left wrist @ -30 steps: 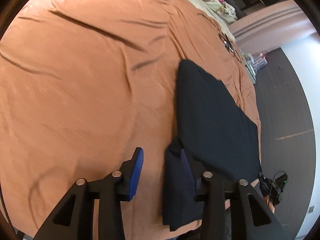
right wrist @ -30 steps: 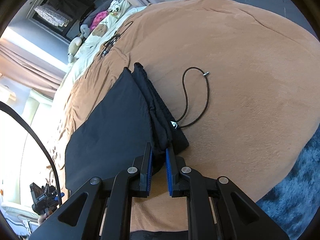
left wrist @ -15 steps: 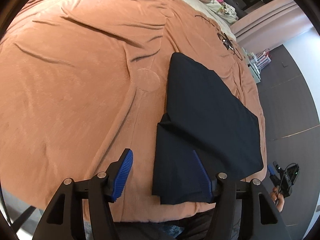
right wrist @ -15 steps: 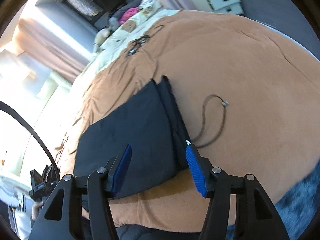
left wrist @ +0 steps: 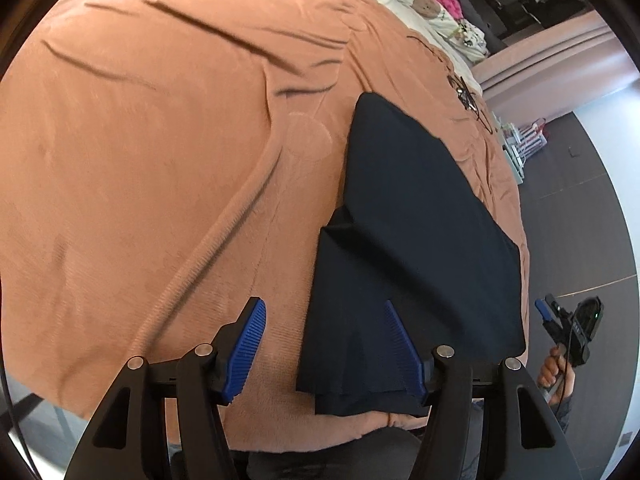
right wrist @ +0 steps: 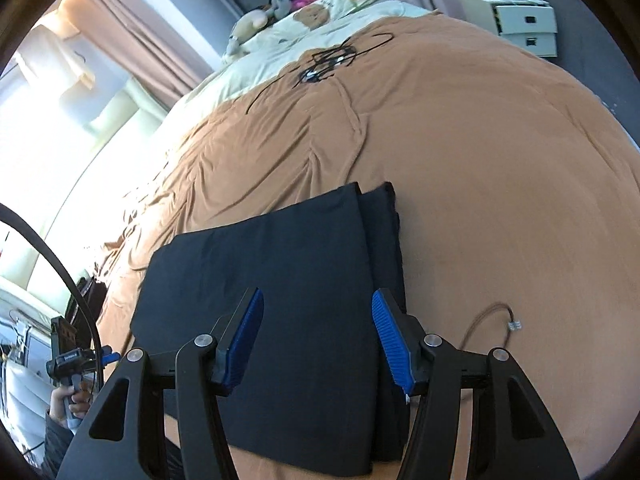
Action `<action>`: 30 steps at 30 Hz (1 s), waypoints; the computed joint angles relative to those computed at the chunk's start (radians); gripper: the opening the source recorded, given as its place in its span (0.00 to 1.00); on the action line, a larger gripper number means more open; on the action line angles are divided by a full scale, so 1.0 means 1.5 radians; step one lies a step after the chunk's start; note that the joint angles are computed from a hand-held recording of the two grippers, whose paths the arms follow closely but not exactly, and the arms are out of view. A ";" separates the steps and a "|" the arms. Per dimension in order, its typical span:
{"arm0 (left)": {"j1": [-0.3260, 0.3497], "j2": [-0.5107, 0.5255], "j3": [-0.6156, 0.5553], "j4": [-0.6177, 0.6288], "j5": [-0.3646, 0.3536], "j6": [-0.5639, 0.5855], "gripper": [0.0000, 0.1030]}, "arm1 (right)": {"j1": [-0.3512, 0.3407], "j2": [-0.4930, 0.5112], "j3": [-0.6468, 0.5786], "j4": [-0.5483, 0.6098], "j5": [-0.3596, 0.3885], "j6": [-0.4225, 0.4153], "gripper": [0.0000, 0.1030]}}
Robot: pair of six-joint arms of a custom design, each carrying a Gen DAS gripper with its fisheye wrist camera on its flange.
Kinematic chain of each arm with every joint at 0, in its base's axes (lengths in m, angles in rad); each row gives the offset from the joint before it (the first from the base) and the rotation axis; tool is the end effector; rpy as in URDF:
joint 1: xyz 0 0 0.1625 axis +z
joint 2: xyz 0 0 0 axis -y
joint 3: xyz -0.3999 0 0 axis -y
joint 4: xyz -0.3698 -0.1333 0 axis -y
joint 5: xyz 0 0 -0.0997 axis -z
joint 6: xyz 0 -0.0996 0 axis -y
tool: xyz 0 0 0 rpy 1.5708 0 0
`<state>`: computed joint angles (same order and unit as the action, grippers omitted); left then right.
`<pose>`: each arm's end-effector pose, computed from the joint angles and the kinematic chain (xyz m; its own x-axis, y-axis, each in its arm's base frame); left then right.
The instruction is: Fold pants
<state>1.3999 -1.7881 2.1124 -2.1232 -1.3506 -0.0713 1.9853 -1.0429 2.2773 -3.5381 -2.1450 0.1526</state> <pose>0.0876 -0.4042 0.3630 -0.9794 0.0486 -0.1961 0.0961 0.9658 -0.2407 0.2552 -0.3832 0.1634 -0.9497 0.0979 0.2973 -0.1568 0.6732 -0.7226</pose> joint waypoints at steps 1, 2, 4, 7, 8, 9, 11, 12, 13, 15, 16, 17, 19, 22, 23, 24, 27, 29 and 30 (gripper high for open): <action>0.003 0.003 0.002 -0.003 -0.001 -0.001 0.61 | -0.005 0.001 -0.010 0.012 0.004 -0.008 0.53; 0.008 0.007 0.006 -0.006 -0.005 -0.003 0.61 | -0.010 0.005 -0.027 0.027 0.005 -0.015 0.53; 0.014 0.010 0.013 -0.008 -0.009 -0.003 0.61 | -0.020 0.012 -0.052 0.049 0.002 -0.025 0.53; 0.018 0.009 0.023 -0.012 -0.007 -0.004 0.61 | -0.035 0.021 -0.080 0.072 0.007 -0.033 0.53; 0.020 0.005 0.026 -0.014 -0.011 -0.004 0.61 | -0.039 0.024 -0.088 0.081 0.012 -0.038 0.53; 0.023 0.002 0.027 -0.015 -0.019 -0.004 0.61 | -0.043 0.027 -0.097 0.090 0.016 -0.045 0.53; 0.030 0.000 0.028 -0.013 -0.032 -0.009 0.61 | -0.047 0.034 -0.113 0.106 0.016 -0.052 0.53; 0.035 0.000 0.028 -0.012 -0.041 -0.015 0.61 | -0.051 0.037 -0.120 0.113 0.020 -0.056 0.53; 0.038 -0.001 0.030 -0.012 -0.046 -0.019 0.60 | -0.053 0.040 -0.127 0.119 0.024 -0.061 0.53; 0.038 -0.006 0.036 -0.013 -0.052 -0.026 0.51 | -0.059 0.048 -0.146 0.137 0.025 -0.067 0.50; 0.039 -0.007 0.039 -0.009 -0.057 -0.031 0.35 | -0.062 0.050 -0.153 0.147 0.025 -0.066 0.49; 0.039 -0.007 0.041 -0.002 -0.062 -0.035 0.12 | -0.065 0.053 -0.162 0.157 0.024 -0.065 0.47; 0.033 -0.021 0.052 0.007 -0.057 -0.039 0.08 | -0.071 0.059 -0.180 0.181 0.022 -0.062 0.42; 0.026 -0.051 0.061 0.019 -0.065 -0.044 0.06 | -0.070 0.065 -0.198 0.205 0.018 -0.063 0.37; 0.027 -0.057 0.061 0.022 -0.070 -0.046 0.06 | -0.069 0.068 -0.207 0.213 0.012 -0.064 0.33; 0.027 -0.065 0.061 0.027 -0.075 -0.046 0.06 | -0.069 0.070 -0.213 0.221 0.011 -0.064 0.24; 0.027 -0.071 0.059 0.033 -0.072 -0.041 0.06 | -0.067 0.078 -0.230 0.249 -0.004 -0.060 0.00; 0.030 -0.071 0.058 0.036 -0.075 -0.041 0.07 | -0.059 0.081 -0.232 0.238 -0.021 -0.064 0.00; 0.030 -0.069 0.057 0.036 -0.073 -0.044 0.07 | -0.056 0.081 -0.230 0.229 -0.025 -0.064 0.00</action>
<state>1.4448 -1.8919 2.1985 -2.0691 -1.4602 -0.1366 1.9007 -0.9219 1.9325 -3.1953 -2.1823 0.0570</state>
